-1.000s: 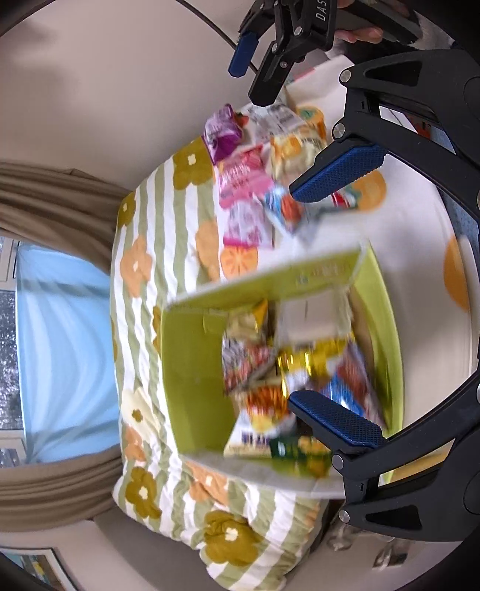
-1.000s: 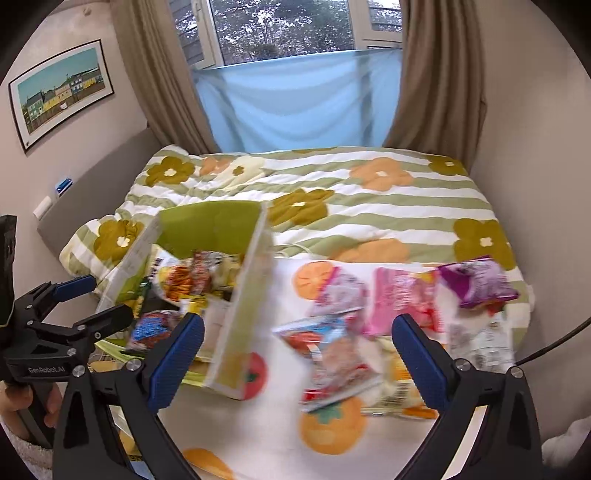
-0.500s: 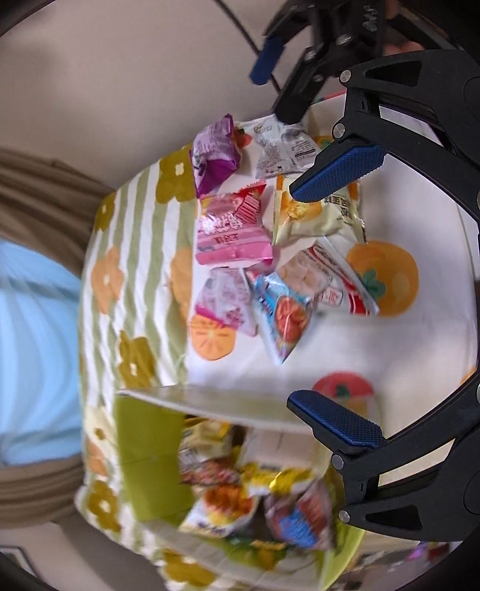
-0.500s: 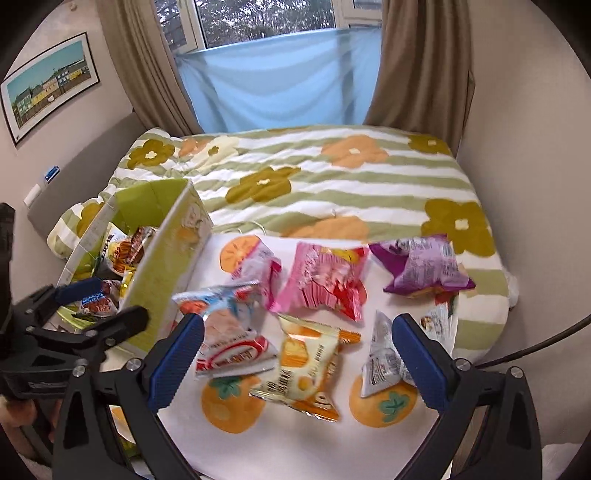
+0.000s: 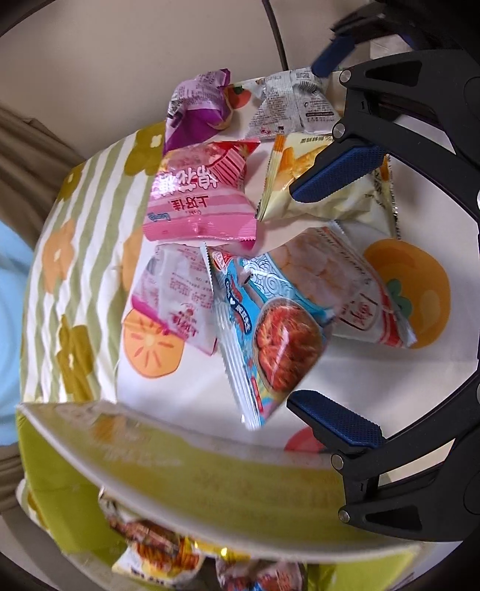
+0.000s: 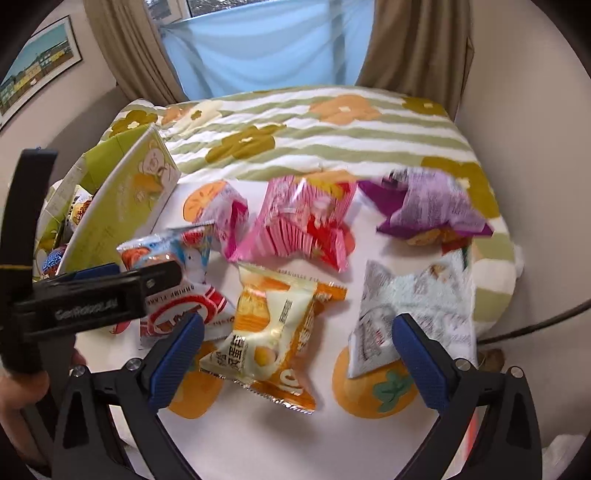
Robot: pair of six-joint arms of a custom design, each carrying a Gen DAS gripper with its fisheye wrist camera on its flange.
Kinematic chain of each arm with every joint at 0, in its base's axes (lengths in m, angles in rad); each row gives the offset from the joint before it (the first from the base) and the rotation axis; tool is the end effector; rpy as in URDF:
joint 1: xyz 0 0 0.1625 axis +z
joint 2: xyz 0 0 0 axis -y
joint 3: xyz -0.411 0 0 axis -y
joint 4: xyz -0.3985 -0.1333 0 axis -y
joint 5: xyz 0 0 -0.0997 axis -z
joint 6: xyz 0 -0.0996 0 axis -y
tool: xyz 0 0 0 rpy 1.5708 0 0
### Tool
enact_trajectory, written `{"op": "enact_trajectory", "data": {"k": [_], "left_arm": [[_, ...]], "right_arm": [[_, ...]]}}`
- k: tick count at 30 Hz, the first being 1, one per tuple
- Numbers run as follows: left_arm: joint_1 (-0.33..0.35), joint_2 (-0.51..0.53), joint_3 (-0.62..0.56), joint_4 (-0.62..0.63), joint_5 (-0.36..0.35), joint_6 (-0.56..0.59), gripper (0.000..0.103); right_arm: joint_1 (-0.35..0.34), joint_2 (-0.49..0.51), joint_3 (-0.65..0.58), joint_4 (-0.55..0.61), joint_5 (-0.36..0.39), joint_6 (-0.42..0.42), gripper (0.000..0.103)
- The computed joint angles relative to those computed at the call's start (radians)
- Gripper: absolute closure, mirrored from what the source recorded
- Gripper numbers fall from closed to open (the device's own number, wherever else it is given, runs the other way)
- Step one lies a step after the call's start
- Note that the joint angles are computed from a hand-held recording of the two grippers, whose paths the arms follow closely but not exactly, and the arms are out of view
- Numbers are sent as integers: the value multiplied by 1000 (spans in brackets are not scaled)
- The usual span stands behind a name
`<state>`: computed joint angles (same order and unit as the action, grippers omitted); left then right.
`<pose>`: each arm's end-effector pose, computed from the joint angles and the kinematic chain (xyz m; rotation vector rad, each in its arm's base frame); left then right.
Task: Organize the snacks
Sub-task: 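Move both tools back over the remaining snack bags on the sheet, then grasp the shrimp chip bag with the left tool while the right tool grasps the egg cake bag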
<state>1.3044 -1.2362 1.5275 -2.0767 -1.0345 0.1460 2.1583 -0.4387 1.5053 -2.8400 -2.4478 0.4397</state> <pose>0.0112 -0.6585 0.3738 0.4572 2.5619 -0.3227 0.4214 -0.5304 -0.0542 0.0622 -2.3659 0.7540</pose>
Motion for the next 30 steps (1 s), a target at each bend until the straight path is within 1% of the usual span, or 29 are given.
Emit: {"op": "enact_trajectory", "data": {"k": [2,3,4,5,8,9,11,13,15,16,19,21,24,27,30], "left_arm": [[6,14,-12,10,-6,3,3],[11,23,-20,15,-8,10,6],[13,31,-28,22,-7,13,13],[18,40,-38,33,-8,14,17],[36,62,-75,79,-46,14,23],[39,63,-78,83,-52,23,26],[38,60,-73,80,-46,46,32],[36,57,-67,76,-32,79,43],[38,57,-71,82,-23,102,49],[43,57,-79,92,-31,108,51],[48,56,-89,107,-29,121,53],[44,48,-79,103,-8,138,53],[37,35,-61,95,21,165,53],[36,24,-51,96,26,172,54],[35,17,-46,98,28,177,53]], "right_arm": [[-4,12,-9,25,2,30,2],[-5,17,-10,27,2,39,2],[-7,23,-13,24,9,48,2],[-9,28,-18,28,15,57,2],[-10,47,-38,48,12,85,2],[-11,52,-43,49,12,90,2],[-12,61,-56,59,11,103,2],[-13,68,-67,66,9,111,2],[-15,74,-75,70,9,117,2],[-17,76,-78,68,9,120,2],[-25,82,-85,68,13,132,2],[-31,86,-89,71,20,139,2],[-42,91,-102,97,35,145,8],[-53,96,-114,115,56,149,15],[-61,97,-116,118,71,165,17]]}}
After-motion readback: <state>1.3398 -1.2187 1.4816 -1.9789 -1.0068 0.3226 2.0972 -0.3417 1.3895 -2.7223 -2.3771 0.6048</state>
